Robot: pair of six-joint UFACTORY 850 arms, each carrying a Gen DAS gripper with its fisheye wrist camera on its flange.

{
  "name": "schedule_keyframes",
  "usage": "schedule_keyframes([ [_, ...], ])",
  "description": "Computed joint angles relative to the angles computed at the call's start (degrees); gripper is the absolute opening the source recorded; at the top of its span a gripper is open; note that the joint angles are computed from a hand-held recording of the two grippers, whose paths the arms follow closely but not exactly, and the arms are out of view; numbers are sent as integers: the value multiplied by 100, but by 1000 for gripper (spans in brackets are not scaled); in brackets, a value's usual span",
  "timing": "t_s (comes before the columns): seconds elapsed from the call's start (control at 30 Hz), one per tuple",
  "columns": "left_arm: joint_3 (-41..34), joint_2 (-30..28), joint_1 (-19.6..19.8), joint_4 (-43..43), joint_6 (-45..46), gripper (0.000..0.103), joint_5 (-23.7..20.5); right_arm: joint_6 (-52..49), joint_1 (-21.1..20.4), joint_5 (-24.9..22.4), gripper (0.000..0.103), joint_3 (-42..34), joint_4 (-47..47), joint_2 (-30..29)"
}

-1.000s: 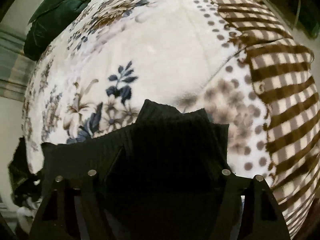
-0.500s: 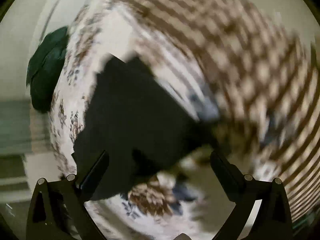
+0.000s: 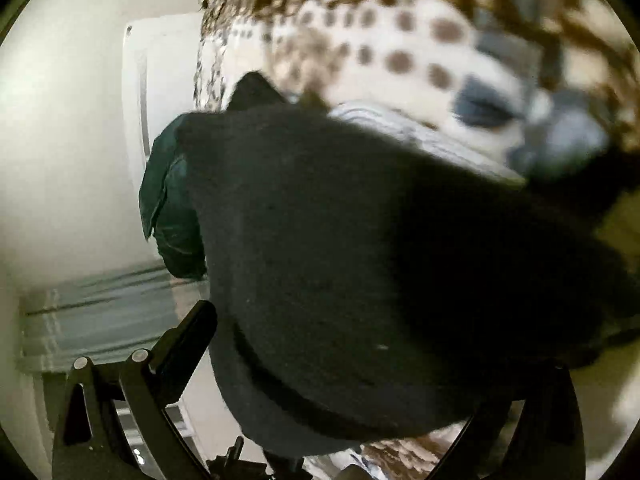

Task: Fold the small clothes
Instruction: 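Lift the black bundle with both tools and carry it across the bed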

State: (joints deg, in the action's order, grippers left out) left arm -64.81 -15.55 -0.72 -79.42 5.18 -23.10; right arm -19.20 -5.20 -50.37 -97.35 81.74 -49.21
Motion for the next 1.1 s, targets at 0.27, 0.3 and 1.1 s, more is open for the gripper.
schedule_keyframes([
  [0.27,-303,-627,118,-867,42,98,441,1302,220,-130,103,-907,-1495,-497],
  [0.3,-278,-636,92,-1128,139,98,572,1351,219,-160,103,-934,-1501,-515],
  [1.1,-1637,-760,156,-1130,1040,49,1184,1533,268,-209,34,-3144,-1952,-948],
])
